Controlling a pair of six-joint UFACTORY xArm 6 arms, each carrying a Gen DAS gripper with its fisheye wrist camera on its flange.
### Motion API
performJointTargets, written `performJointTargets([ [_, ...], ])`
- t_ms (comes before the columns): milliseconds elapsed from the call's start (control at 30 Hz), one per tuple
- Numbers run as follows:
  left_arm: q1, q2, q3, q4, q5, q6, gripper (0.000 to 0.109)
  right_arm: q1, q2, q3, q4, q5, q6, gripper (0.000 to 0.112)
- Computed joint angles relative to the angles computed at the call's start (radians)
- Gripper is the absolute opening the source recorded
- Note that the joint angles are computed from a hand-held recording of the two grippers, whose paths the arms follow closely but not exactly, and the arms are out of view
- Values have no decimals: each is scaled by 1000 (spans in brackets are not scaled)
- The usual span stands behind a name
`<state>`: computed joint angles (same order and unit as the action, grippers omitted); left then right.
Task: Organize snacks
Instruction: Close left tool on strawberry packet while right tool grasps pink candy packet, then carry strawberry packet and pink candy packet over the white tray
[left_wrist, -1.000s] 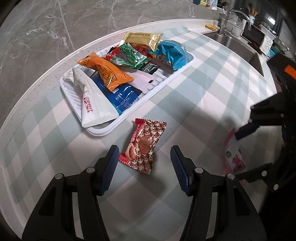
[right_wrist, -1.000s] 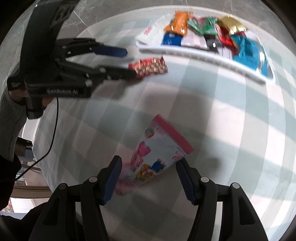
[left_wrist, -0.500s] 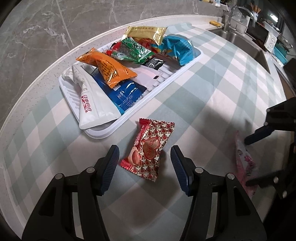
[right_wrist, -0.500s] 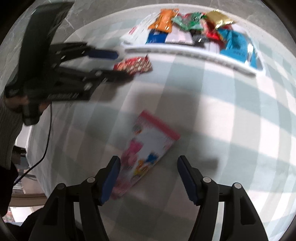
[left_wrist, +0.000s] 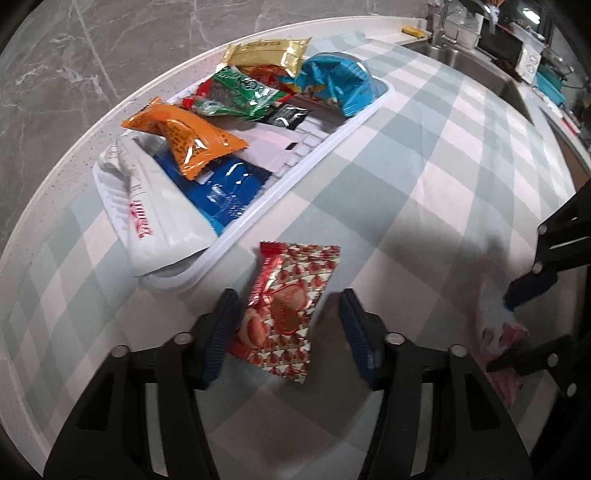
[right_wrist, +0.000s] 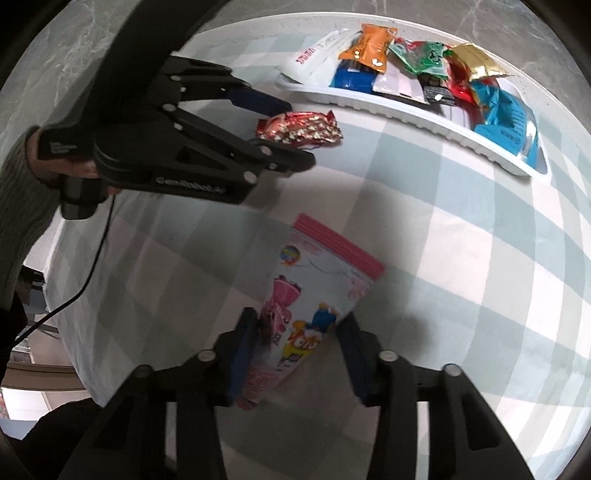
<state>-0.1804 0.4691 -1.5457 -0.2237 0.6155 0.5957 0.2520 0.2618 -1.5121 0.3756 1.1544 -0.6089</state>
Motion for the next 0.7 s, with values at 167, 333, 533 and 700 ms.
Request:
performJointTargets([
  [167, -14, -12, 23, -30, -20, 13, 27, -29, 50, -72, 75, 78, -33, 22],
  [333, -11, -19, 36, -62, -27, -16, 24, -65, 90, -143, 134, 122, -47, 20],
  [533, 11, -64, 67, -228, -28, 43, 23, -112, 102, -189, 186, 148, -45, 20],
  [700, 24, -89, 61, -311, -28, 53, 23, -150, 144, -272, 219, 170, -22, 20],
])
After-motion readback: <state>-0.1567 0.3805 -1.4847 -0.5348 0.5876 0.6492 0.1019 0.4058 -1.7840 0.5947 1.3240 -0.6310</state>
